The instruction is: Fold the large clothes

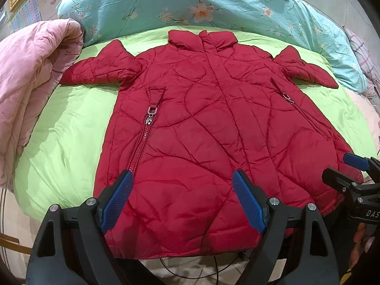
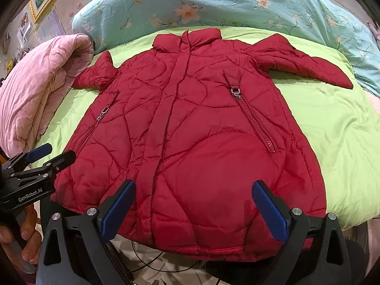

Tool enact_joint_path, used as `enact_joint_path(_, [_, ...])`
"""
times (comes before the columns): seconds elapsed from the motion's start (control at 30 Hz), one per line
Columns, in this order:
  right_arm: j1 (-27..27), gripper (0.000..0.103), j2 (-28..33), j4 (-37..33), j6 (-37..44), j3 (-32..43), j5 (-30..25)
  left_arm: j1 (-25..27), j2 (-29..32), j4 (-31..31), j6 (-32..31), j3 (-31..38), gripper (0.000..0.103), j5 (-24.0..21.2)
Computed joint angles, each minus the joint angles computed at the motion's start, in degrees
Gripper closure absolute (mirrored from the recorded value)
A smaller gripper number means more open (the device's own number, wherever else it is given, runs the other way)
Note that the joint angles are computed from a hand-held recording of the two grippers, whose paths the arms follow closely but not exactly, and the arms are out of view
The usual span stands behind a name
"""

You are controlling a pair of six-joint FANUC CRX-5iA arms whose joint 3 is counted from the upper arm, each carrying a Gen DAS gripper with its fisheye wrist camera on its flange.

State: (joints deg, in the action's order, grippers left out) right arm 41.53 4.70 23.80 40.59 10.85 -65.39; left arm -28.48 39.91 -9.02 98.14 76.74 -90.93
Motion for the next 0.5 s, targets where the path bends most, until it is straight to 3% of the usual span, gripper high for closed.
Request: enact_joint_path(0.5, [0.15, 0.004, -0.08, 0.16, -0.04, 0.15, -0.08, -0.09, -0.6, 0.22, 0.04, -1.03, 0.017, 0.71])
